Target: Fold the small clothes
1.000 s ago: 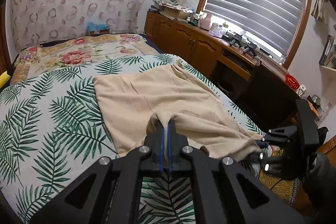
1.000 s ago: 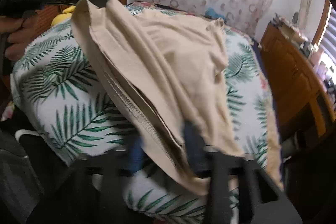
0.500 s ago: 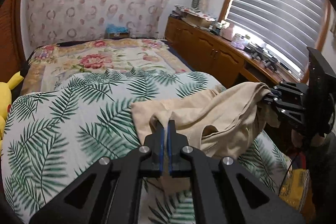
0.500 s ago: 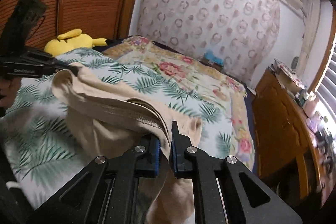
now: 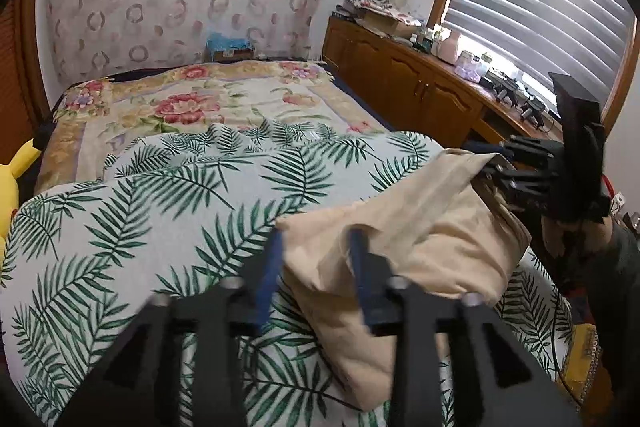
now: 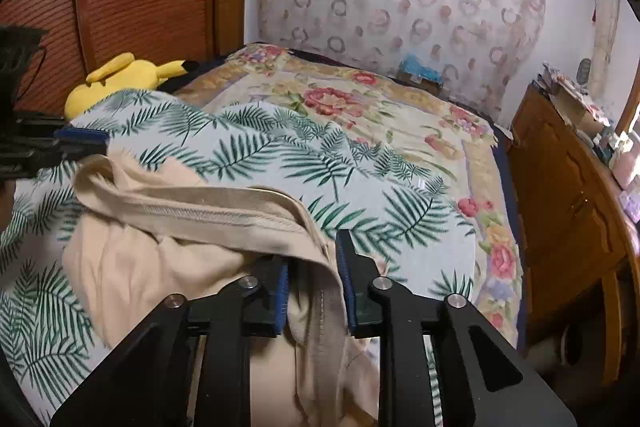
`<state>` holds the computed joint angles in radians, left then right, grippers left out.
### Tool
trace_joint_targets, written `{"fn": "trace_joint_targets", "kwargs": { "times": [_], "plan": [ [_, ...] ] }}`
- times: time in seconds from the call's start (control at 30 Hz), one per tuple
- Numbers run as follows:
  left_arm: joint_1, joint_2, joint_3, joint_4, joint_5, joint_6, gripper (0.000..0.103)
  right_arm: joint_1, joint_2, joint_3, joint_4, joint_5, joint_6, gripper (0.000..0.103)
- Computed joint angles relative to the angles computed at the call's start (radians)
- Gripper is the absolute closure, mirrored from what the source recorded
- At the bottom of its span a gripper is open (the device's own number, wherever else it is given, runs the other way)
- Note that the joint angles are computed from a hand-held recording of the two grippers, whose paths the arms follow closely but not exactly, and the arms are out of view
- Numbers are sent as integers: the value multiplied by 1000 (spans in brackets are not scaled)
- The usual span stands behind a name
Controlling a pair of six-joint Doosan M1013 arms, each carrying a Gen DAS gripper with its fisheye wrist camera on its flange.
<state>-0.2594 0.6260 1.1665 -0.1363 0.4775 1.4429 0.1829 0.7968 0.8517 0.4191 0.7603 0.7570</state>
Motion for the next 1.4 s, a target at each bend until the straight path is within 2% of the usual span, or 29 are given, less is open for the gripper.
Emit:
{"fn": "trace_joint_targets", "kwargs": {
  "times": [0.03,0.13,0.27,0.37,0.43,0.53,0.63,0.7,0.87,0.97,1.03,1.23,1.3,1.33,1.4],
  "plan": [
    [3,-2,4,-10,-4,6,58,2,3,-7,-22,-22,26,74],
    [9,1,2,-43,13,50,53,0,32,-70,-52,-15,119,73],
    [7,23,-23,-33,65,64,51,4,45,-104,-214,-77,286,70],
    [6,47,-52,-18,97,57,51,-11,43,-120,-198,-41,314,64],
    [6,61,-71,-28,115,67,51,-19,21,-86,-170,-50,292,61],
    [4,80,-95,-12,134,61,51,-31,0,-56,-109,-5,265,53],
    [5,100,-124,-8,159,61,51,-45,10,-65,-29,106,232,52],
    [8,116,-146,-11,181,65,51,-42,25,-80,-38,170,252,51],
    [15,144,-180,-52,225,82,51,-30,61,-99,-105,214,317,49],
    [13,147,-179,-54,219,87,50,-28,75,-107,-120,224,328,45],
    [12,147,-179,-53,215,85,50,-32,76,-99,-102,214,336,42],
    [14,144,-168,-85,193,104,50,-43,83,-105,-38,244,319,42],
    [18,146,-172,-131,196,147,56,-48,90,-116,6,273,276,46],
    [23,149,-176,-169,204,177,67,-48,94,-124,15,284,253,51],
    [27,152,-181,-210,212,200,79,-51,108,-152,43,327,236,62]
  ]
}}
